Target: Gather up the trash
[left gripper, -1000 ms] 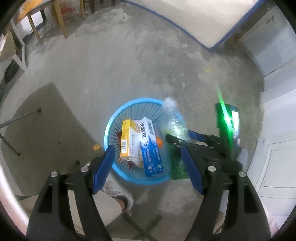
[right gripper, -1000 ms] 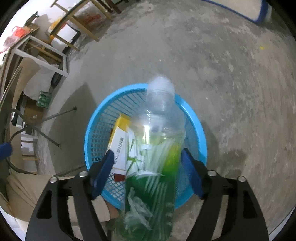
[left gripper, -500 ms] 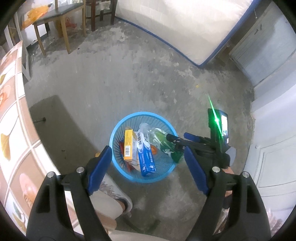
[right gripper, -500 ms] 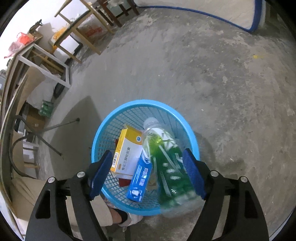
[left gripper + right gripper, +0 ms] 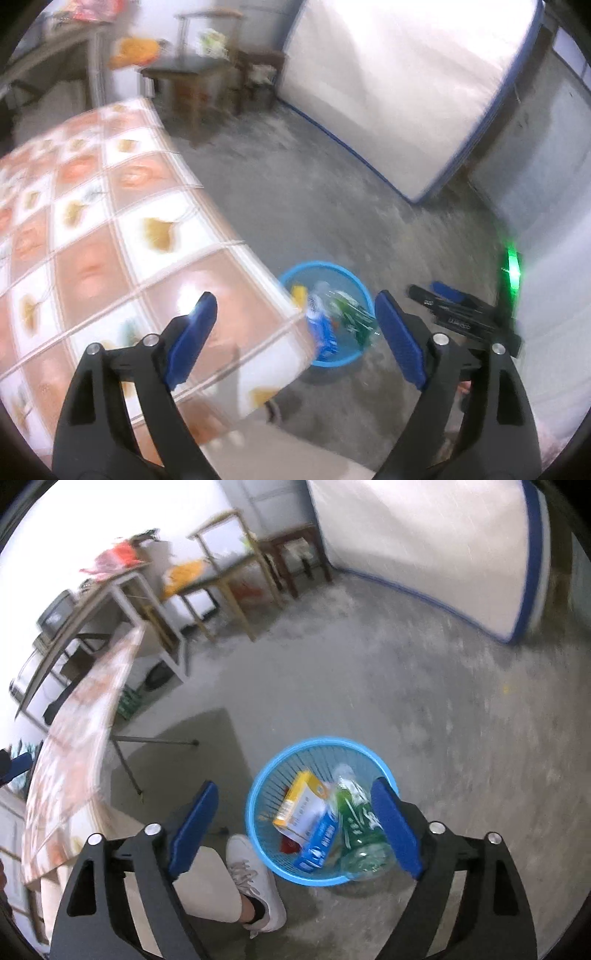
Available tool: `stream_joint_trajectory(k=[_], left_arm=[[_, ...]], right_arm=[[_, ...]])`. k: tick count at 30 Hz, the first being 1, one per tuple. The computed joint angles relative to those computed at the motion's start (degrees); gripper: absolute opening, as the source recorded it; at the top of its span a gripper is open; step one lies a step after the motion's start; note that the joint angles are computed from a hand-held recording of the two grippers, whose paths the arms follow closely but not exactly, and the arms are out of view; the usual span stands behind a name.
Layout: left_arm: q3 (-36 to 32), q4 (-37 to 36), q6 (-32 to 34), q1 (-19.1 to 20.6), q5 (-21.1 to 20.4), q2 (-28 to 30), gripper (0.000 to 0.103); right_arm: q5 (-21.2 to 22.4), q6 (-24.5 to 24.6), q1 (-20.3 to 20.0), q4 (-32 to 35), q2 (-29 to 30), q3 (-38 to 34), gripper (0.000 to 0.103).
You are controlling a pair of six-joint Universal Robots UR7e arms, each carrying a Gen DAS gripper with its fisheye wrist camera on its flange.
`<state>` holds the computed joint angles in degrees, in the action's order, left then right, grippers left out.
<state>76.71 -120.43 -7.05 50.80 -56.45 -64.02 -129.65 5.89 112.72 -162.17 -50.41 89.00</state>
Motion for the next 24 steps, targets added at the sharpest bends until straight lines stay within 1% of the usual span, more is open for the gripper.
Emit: stream_joint_trajectory(k=[4, 6, 8, 10, 13, 14, 15, 16, 18, 20, 22, 24], left_arm=[[7.0, -6.3, -1.3, -1.6, 7.4, -7.0, 0.090], [10.1, -9.1, -2.6, -2.5, 11.4, -10.1, 0.090], [13.0, -12.1, -3.9, -3.4, 15.5, -12.6, 0.091], [14.8, -12.6, -5.8, -4.4, 19.7, -14.5, 0.092], [16.7, -12.4, -8.5, -5.9, 26.4, -16.4, 0.093], [17.4, -11.0, -10.1, -6.5, 28.7, -17.2, 0.095], [17.9, -9.6, -11.8, -7.0, 31.9, -17.7, 0.095], [18.2, -8.3, -13.2, -7.4, 34.0, -18.0, 0.095], [19.1, -5.2, -15.6, -8.1, 37.9, -19.1, 0.095], [19.9, -0.4, -19.3, -9.0, 42.3, -20.2, 0.095], [20.1, 3.7, -22.1, -9.6, 44.1, -21.5, 0.095], [19.0, 11.3, -27.9, -9.9, 45.5, -22.3, 0.095]], right_arm=[[-3.7, -5.4, 5.4, -3.8, 2.4, -2.5, 0.091], [-5.2, -9.5, 8.1, -6.0, 4.3, -4.4, 0.093], [-5.8, -13.8, 10.5, -8.5, 6.1, -6.1, 0.096], [-6.7, -17.8, 12.9, -10.8, 8.3, -8.3, 0.096], [-7.0, -20.9, 15.4, -12.3, 10.8, -11.1, 0.096], [-7.1, -21.3, 16.1, -12.3, 11.4, -11.8, 0.096], [-7.4, -21.8, 16.8, -12.6, 12.2, -12.5, 0.096], [-8.2, -22.3, 17.6, -12.7, 13.2, -13.5, 0.096], [-9.5, -22.0, 18.9, -11.9, 14.5, -15.2, 0.096], [-10.0, -21.2, 19.8, -11.4, 15.3, -15.9, 0.096], [-11.1, -21.0, 20.7, -11.2, 16.3, -16.8, 0.096], [-12.7, -22.2, 21.5, -12.1, 17.5, -17.8, 0.096]])
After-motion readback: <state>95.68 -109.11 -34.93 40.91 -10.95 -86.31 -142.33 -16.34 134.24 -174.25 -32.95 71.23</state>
